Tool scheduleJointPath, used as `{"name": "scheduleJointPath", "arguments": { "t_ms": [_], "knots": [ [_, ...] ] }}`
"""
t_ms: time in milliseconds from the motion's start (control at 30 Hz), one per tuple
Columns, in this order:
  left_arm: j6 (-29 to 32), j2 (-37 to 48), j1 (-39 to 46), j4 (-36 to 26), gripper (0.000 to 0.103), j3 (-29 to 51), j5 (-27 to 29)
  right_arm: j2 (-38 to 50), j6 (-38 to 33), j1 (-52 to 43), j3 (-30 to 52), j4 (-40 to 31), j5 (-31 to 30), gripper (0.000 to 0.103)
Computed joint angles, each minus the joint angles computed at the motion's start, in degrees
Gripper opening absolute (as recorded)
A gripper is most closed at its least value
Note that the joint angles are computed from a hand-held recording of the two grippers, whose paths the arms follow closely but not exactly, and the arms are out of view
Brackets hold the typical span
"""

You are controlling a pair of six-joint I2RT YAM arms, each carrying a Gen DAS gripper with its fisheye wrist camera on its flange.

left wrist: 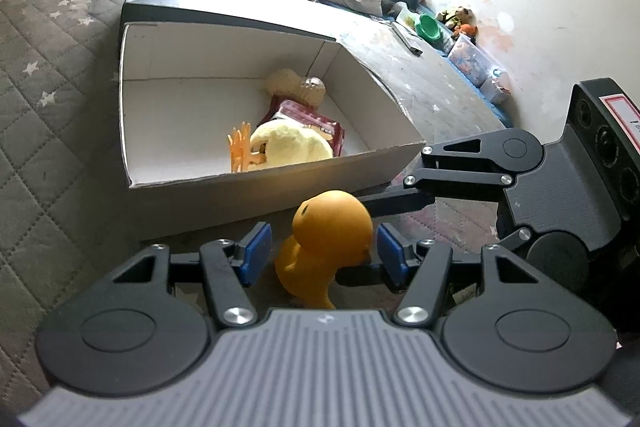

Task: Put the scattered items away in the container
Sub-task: 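Lift the orange rubber duck with the left gripper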

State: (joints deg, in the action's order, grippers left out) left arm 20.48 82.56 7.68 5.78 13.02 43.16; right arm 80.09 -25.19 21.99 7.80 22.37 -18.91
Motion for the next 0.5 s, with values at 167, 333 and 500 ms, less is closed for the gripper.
{"name": "scheduleJointPath", "arguments": {
  "t_ms": [167, 333, 500],
  "knots": [
    [0.6, 2.9, 1.4, 1.1, 0.06, 0.5, 1.3, 2.8, 0.3, -0.1, 0.3, 1.6, 0.1, 0.041],
    [0.8, 3.1, 1.5, 1.2, 0.06, 0.5, 1.4, 3.6, 0.2, -0.6, 0.3, 1.8, -0.4, 0.042],
    [1.1, 2.5, 1.5, 0.7, 0.06, 0.3, 1.3, 6.1, 1.1, -0.1, 0.3, 4.7, -0.4, 0.042]
  ]
}}
